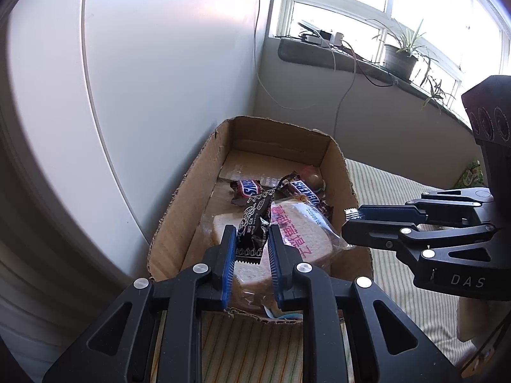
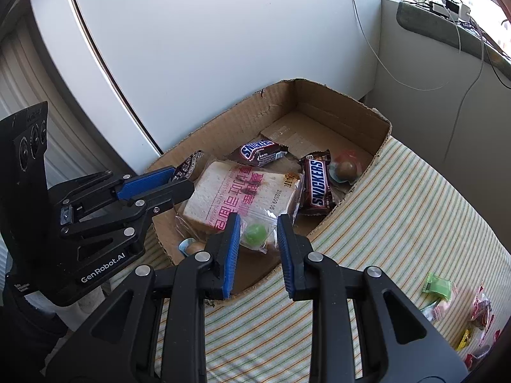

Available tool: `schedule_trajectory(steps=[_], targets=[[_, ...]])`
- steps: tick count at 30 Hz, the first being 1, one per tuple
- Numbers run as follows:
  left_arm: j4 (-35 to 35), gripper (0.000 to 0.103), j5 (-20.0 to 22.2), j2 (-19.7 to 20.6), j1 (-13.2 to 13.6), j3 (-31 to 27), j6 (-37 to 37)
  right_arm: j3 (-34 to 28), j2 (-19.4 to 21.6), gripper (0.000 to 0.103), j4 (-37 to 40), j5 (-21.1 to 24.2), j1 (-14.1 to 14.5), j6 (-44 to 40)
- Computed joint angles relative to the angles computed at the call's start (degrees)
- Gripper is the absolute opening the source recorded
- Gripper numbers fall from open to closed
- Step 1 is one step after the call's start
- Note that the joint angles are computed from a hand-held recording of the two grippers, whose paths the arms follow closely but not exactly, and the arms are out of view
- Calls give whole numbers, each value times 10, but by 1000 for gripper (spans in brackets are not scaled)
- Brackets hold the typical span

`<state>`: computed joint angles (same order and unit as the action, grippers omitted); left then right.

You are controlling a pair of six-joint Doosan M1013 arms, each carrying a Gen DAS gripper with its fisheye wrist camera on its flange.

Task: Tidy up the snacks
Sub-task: 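Carry both candies into the box and open both tools, then move both tools back over the remaining candies on the bed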

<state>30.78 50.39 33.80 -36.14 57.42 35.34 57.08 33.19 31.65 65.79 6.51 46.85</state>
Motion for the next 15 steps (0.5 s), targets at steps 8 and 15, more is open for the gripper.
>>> schedule_trajectory(steps=[8, 15], targets=[[20, 51, 9, 1, -1, -1, -11, 11, -7, 61, -4, -26, 4, -10], [33, 76, 22, 4, -3, -7, -12, 22, -17, 68, -24, -50, 4, -17]])
